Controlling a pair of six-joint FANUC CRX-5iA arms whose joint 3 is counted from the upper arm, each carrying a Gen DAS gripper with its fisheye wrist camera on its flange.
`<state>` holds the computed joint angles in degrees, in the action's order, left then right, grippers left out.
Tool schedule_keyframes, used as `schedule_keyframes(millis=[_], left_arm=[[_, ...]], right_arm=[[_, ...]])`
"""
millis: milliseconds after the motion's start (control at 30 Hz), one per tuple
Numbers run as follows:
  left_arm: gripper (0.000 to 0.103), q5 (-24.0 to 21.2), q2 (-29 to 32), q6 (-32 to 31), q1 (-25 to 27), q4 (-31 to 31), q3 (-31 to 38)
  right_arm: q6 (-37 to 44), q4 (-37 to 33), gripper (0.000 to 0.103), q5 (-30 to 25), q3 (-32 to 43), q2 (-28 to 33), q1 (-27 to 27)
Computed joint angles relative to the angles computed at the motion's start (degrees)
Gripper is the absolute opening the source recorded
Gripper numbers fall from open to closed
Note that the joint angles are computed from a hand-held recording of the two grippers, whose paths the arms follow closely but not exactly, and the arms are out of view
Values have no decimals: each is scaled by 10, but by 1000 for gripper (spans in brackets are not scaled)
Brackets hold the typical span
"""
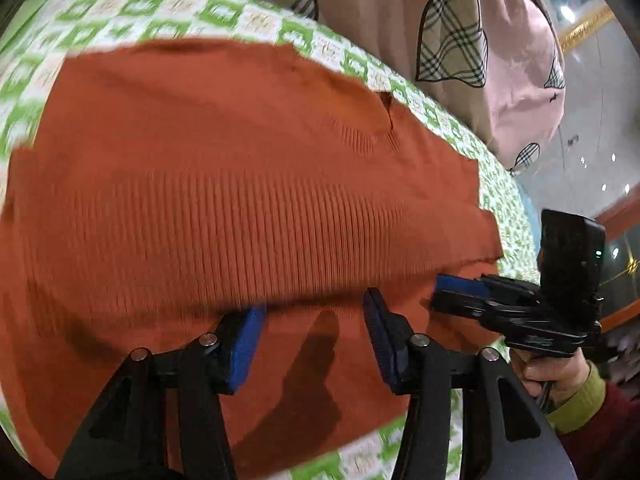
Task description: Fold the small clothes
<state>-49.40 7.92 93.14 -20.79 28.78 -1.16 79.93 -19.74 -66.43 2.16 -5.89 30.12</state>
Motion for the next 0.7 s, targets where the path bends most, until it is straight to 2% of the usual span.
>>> schedule_keyframes(millis=[67,167,233,333,400,433,533,700], left_arm=[[46,-16,23,-6,7,-24,42],[44,-27,51,21,23,-92,110],[44,-29,68,45,40,-113,142],[44,-31,85,95,52,-152,180],[43,-41,85,146,51,-206,204],[43,-43,79,173,53,-227,206],[44,-14,44,206,71,-220,159],[44,-3,-18,234,79,-223,87]], right_arm=[[-27,86,13,13,7,28,20],[-73,152,12,53,15,51,5],[-100,167,12,78,26,64,-17],[-132,192,12,100,37,78,-34],[-165,216,11,120,23,71,-37],[-185,228,11,130,13,65,-37],[-237,237,12,154,-17,39,-43],[-269,230,12,169,-52,-2,-42]])
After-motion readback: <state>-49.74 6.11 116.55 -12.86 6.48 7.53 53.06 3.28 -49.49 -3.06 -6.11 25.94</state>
